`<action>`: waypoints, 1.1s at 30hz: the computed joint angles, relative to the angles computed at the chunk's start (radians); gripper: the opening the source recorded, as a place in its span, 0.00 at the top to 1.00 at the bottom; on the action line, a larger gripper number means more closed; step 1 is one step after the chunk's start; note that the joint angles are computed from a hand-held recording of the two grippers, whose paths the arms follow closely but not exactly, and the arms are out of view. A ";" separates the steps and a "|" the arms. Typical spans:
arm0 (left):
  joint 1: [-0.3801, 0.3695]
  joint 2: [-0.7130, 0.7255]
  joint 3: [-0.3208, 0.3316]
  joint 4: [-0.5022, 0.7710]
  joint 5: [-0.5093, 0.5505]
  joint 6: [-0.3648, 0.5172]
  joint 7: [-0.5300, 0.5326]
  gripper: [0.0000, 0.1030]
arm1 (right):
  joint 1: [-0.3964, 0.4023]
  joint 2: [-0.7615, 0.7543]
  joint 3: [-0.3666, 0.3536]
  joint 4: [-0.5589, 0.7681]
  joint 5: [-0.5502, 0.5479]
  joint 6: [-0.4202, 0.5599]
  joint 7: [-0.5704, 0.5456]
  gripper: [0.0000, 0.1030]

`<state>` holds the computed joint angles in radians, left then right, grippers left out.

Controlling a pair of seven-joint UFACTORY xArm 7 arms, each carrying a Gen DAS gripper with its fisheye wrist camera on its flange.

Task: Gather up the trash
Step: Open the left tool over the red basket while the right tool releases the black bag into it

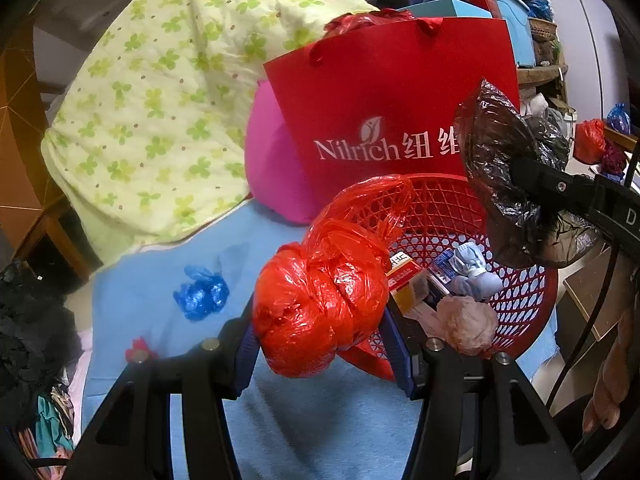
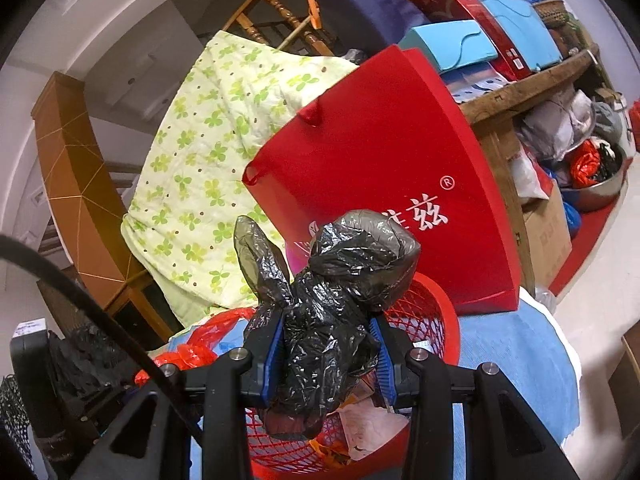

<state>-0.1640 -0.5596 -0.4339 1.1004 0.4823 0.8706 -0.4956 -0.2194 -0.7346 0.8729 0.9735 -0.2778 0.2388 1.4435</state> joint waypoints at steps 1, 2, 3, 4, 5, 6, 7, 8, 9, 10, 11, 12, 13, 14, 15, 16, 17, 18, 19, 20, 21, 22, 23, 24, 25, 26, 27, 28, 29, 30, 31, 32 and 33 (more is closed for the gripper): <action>0.000 0.002 -0.001 0.001 0.000 0.000 -0.001 0.44 | 0.001 0.002 -0.002 -0.001 0.001 -0.002 0.000 0.59; -0.001 0.006 -0.001 0.004 -0.001 -0.001 -0.001 0.44 | 0.004 0.003 -0.004 -0.004 0.001 -0.005 0.000 0.59; -0.001 0.011 0.001 0.007 -0.001 -0.003 0.000 0.44 | 0.007 0.003 -0.006 -0.006 0.002 -0.008 0.001 0.59; -0.001 0.015 0.001 0.010 0.000 -0.004 -0.001 0.44 | 0.008 0.006 -0.007 -0.007 0.002 -0.012 0.001 0.59; -0.003 0.020 0.005 0.014 -0.005 -0.007 0.000 0.43 | 0.007 0.008 -0.006 -0.004 0.001 -0.008 0.001 0.59; -0.010 0.027 0.015 0.019 -0.017 -0.011 0.006 0.43 | 0.008 0.008 -0.005 -0.004 0.001 -0.007 0.001 0.59; -0.016 0.033 0.023 0.023 -0.028 -0.015 0.011 0.43 | 0.009 0.009 -0.005 -0.004 0.001 -0.008 0.003 0.59; -0.020 0.038 0.030 0.025 -0.037 -0.020 0.013 0.43 | 0.010 0.014 -0.005 -0.001 0.001 -0.008 0.002 0.59; -0.025 0.041 0.040 0.025 -0.047 -0.030 0.016 0.43 | 0.011 0.017 -0.005 0.000 0.002 -0.005 0.003 0.58; -0.036 0.043 0.054 0.021 -0.065 -0.048 0.026 0.42 | 0.012 0.021 -0.005 0.002 0.002 -0.001 0.003 0.58; -0.050 0.047 0.071 0.018 -0.089 -0.063 0.041 0.42 | 0.016 0.026 -0.010 0.000 0.002 -0.003 0.002 0.58; -0.061 0.051 0.084 0.015 -0.112 -0.074 0.052 0.42 | 0.020 0.031 -0.013 -0.001 0.003 -0.006 0.002 0.57; -0.063 0.054 0.088 0.013 -0.125 -0.082 0.053 0.41 | 0.023 0.037 -0.016 -0.002 0.003 -0.010 0.003 0.56; -0.075 0.055 0.104 0.005 -0.153 -0.096 0.064 0.41 | 0.024 0.041 -0.018 -0.002 0.002 -0.011 0.004 0.51; -0.082 0.057 0.113 0.000 -0.173 -0.103 0.072 0.40 | 0.025 0.044 -0.019 -0.002 0.001 -0.011 0.007 0.45; -0.083 0.059 0.116 -0.003 -0.185 -0.104 0.075 0.39 | 0.024 0.044 -0.020 -0.003 0.001 -0.016 0.012 0.43; -0.081 0.059 0.118 -0.007 -0.195 -0.100 0.073 0.39 | 0.024 0.043 -0.021 -0.004 -0.001 -0.018 0.015 0.42; -0.078 0.057 0.118 -0.010 -0.200 -0.096 0.069 0.39 | 0.022 0.041 -0.020 -0.004 -0.003 -0.017 0.017 0.42; -0.075 0.056 0.120 -0.013 -0.204 -0.096 0.070 0.39 | 0.019 0.038 -0.019 -0.004 -0.005 -0.018 0.020 0.42; -0.072 0.048 0.123 -0.022 -0.208 -0.098 0.066 0.39 | 0.017 0.035 -0.017 -0.005 -0.007 -0.019 0.024 0.42; -0.071 0.040 0.127 -0.030 -0.212 -0.101 0.065 0.38 | 0.014 0.034 -0.014 -0.003 -0.008 -0.019 0.025 0.42; -0.070 0.033 0.130 -0.036 -0.218 -0.105 0.065 0.36 | 0.011 0.034 -0.011 0.000 -0.010 -0.016 0.025 0.42; -0.070 0.025 0.135 -0.043 -0.226 -0.116 0.067 0.35 | 0.010 0.037 -0.008 0.003 -0.012 -0.016 0.022 0.42; -0.071 0.025 0.135 -0.041 -0.231 -0.121 0.069 0.34 | 0.008 0.041 -0.005 0.007 -0.014 -0.014 0.020 0.42; -0.077 0.021 0.141 -0.043 -0.243 -0.130 0.081 0.33 | 0.003 0.047 0.002 0.016 -0.017 -0.009 0.019 0.42; -0.083 0.021 0.144 -0.042 -0.252 -0.140 0.091 0.32 | -0.005 0.045 0.008 0.021 -0.019 -0.005 0.023 0.42; -0.087 0.020 0.145 -0.042 -0.259 -0.150 0.101 0.31 | -0.021 0.026 0.016 0.023 -0.020 0.000 0.038 0.42; -0.090 0.015 0.147 -0.045 -0.265 -0.164 0.110 0.28 | -0.045 -0.014 0.023 0.016 -0.019 -0.005 0.066 0.42; -0.089 0.007 0.148 -0.052 -0.268 -0.179 0.115 0.26 | -0.065 -0.050 0.025 0.006 -0.015 -0.019 0.088 0.42; -0.086 -0.003 0.147 -0.060 -0.269 -0.192 0.116 0.24 | -0.087 -0.095 0.026 -0.006 -0.008 -0.030 0.112 0.42; -0.082 -0.007 0.147 -0.066 -0.271 -0.202 0.120 0.24 | -0.099 -0.122 0.027 -0.013 0.002 -0.030 0.123 0.42; -0.081 -0.017 0.149 -0.076 -0.275 -0.213 0.123 0.23 | -0.108 -0.140 0.029 -0.017 0.011 -0.028 0.129 0.42; -0.076 -0.028 0.148 -0.084 -0.277 -0.215 0.123 0.23 | -0.110 -0.141 0.029 -0.018 0.019 -0.030 0.126 0.42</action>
<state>-0.2403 -0.5873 -0.2860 1.0163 0.2056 0.6558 -0.3721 -0.3299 -0.8759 0.9018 0.9554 -0.2586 0.2089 1.5696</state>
